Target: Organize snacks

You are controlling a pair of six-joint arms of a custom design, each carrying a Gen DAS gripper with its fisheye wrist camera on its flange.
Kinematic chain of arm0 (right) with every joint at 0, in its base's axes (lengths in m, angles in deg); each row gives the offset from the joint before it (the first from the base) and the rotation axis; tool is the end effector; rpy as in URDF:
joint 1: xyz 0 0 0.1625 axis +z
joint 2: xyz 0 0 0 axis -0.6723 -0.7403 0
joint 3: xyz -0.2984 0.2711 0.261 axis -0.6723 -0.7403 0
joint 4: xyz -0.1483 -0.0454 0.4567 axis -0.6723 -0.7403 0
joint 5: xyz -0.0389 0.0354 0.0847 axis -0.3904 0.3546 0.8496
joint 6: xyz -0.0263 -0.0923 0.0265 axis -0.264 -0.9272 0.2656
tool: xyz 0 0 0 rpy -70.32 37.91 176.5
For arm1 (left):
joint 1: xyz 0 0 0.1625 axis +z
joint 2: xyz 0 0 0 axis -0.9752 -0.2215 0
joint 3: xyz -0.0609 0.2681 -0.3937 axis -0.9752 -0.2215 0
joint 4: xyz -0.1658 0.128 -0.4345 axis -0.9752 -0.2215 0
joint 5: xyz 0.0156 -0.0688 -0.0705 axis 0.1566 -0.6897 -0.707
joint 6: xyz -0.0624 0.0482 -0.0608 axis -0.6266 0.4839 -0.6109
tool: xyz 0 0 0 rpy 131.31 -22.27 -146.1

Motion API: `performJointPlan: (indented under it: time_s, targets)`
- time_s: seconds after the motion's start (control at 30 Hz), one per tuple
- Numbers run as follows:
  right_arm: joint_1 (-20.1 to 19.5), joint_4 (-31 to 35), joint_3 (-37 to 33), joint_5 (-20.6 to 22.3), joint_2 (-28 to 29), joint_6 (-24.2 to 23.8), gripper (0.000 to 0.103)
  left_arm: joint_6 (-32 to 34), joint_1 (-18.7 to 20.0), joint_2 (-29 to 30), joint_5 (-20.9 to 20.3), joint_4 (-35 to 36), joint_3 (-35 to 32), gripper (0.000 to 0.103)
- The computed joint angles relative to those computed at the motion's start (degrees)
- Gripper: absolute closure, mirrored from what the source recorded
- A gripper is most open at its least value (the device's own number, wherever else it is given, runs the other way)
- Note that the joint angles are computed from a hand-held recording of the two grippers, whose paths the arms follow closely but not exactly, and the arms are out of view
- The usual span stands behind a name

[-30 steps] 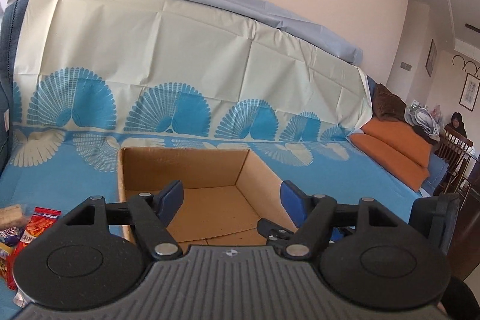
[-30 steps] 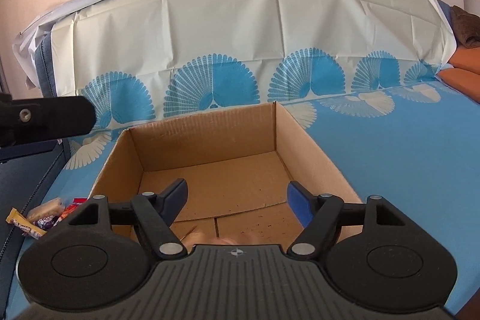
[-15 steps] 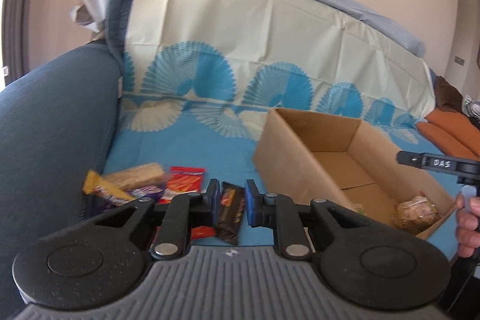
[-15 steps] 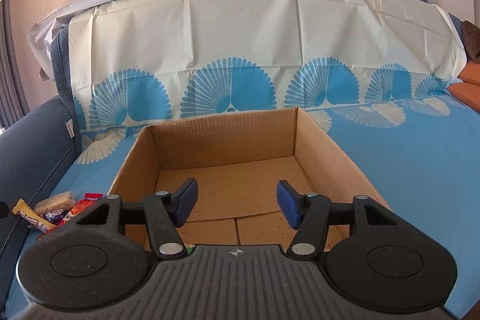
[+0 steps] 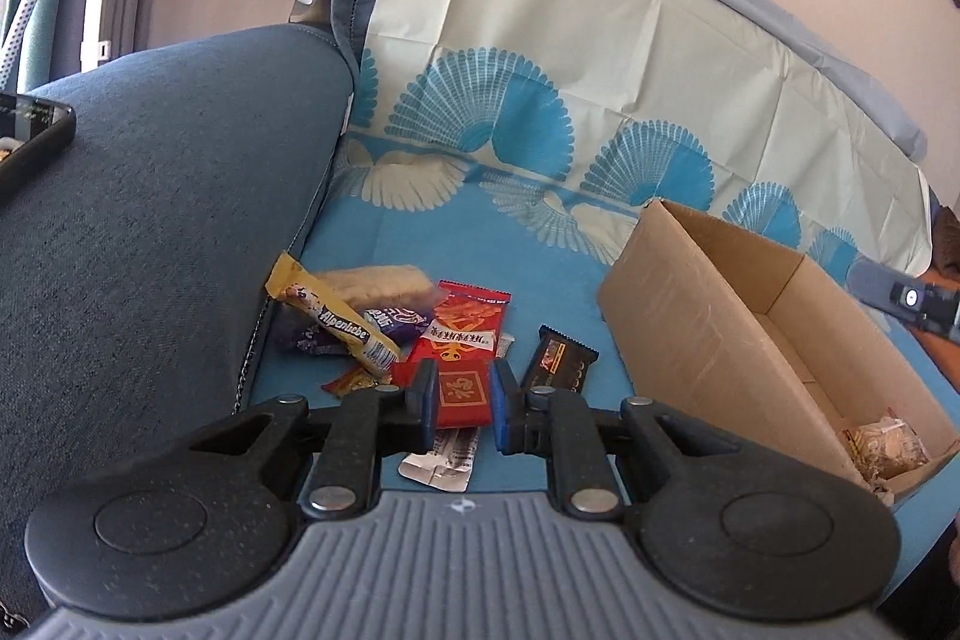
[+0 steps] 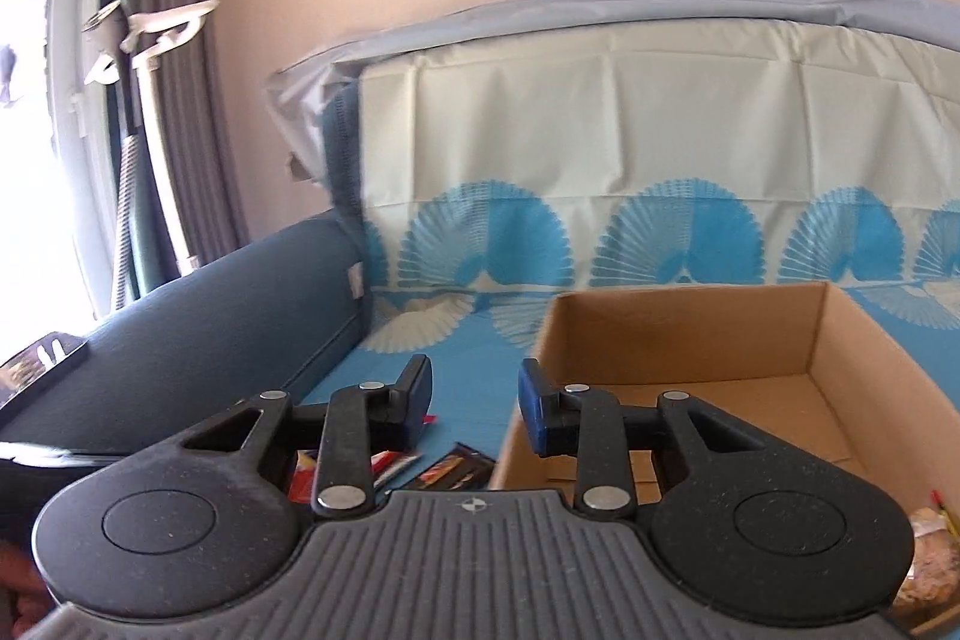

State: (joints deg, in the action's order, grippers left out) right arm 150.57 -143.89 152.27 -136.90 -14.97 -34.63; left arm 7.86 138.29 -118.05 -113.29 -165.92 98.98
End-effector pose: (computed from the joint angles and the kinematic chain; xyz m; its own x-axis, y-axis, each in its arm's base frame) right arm 0.3202 -0.6338 0.1789 -0.8577 -0.2104 0.4692 -0.5142 0.3502 -0.7829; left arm -0.1401 -0.6518 0.2572 -0.8584 0.0856 -0.5057 0.4622 0.5565 -0.6904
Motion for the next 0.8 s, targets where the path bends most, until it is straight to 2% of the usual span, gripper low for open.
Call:
performJointPlan:
  time_s: [0.2, 0.3, 0.37, 0.47, 0.53, 0.57, 0.63, 0.7, 0.8]
  targets:
    - [1.98, 7.72, -2.54, 1.94, 3.25, -0.92, 0.07, -4.55, 1.27, -0.04, -1.04, 2.03, -1.16, 0.084]
    - [2.95, 11.11, -6.77, -1.17, 6.85, -1.08, 0.068, -4.85, 1.49, 0.11, -1.22, 1.88, -1.37, 0.083]
    - [3.5, 12.92, -10.69, -5.29, 9.98, 0.3, 0.066, -5.06, 1.64, 0.13, -1.34, 1.73, -1.42, 0.083]
    - [3.57, 15.56, -16.39, -11.24, 14.45, 3.16, 0.06, -5.73, 1.84, 0.01, -1.4, 2.57, -1.54, 0.083]
    - [3.07, 18.12, -19.62, -13.91, 16.8, 5.5, 0.052, -5.83, 1.91, 0.04, -1.26, 3.24, -1.74, 0.083]
    - [2.7, 19.58, -20.7, -14.21, 17.52, 6.84, 0.049, -5.67, 1.94, 0.15, -1.21, 3.6, -1.92, 0.082]
    - [1.92, 21.89, -23.11, -15.29, 18.91, 9.06, 0.034, -5.07, 2.12, 0.68, -1.35, 4.07, -2.54, 0.078]
    - [1.17, 24.46, -24.96, -15.65, 19.88, 10.08, 0.029, -4.91, 2.41, 1.46, -1.3, 3.88, -3.24, 0.075]
    - [0.37, 27.72, -27.15, -16.41, 21.11, 10.95, 0.028, -5.66, 2.76, 2.42, -0.67, 3.51, -4.11, 0.075]
